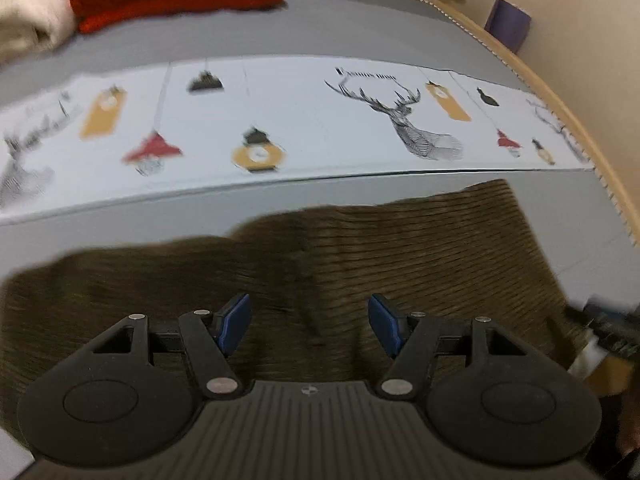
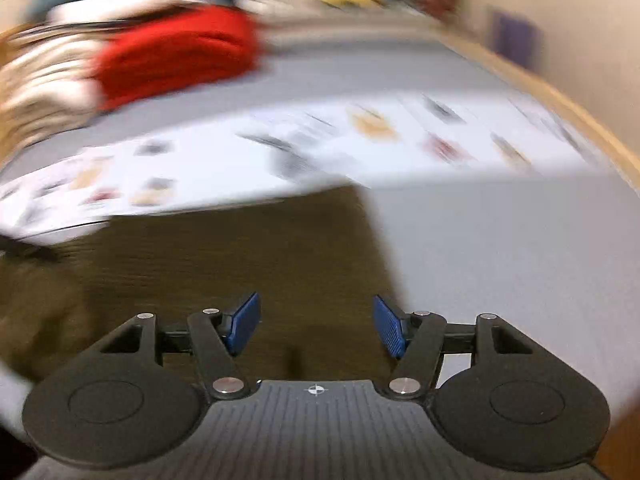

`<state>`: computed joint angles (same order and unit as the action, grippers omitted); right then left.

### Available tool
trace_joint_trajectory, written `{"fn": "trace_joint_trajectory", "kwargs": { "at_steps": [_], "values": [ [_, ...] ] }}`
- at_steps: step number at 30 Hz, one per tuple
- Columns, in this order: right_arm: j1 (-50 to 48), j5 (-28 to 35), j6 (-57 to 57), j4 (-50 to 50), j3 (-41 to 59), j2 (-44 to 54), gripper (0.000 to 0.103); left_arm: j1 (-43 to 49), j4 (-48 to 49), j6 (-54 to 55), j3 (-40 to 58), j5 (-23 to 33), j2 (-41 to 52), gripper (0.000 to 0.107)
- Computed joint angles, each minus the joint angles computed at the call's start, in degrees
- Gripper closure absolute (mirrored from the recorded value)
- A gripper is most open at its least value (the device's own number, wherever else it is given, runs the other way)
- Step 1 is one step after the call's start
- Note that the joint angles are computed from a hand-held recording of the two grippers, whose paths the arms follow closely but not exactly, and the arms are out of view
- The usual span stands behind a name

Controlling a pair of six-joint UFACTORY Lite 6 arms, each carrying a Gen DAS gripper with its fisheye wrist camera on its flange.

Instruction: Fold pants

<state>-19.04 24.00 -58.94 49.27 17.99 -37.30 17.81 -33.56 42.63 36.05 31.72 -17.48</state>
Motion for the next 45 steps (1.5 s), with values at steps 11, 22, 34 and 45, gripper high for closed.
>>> {"fn": "trace_joint_trajectory", "kwargs": {
  "at_steps": [11,22,34,45],
  "values": [
    [-13.98,9.98,-1.74,1.27,7.14,20.33,0.033,-6.95,-8.07,-1.31,4.44,-10.83,19.03,0.072],
    [-13.96,13.08,-1.36,-0.27,6.75,16.10,0.050,-3.48,0.13,-3.27,2.53,-15.88,12.64,0.078],
    [-17.60,19.94,-4.11,0.24,3.10,1.01,0.074,-12.43,14.42,-5.32,-4.36,-11.21,12.21,0.066],
    [8.10,14.09,0.64,-7.17,-5.97,-34.85,0.077,2.90,-25.63,23.10,2.22,15.95,1.13,0.014]
  ]
}}
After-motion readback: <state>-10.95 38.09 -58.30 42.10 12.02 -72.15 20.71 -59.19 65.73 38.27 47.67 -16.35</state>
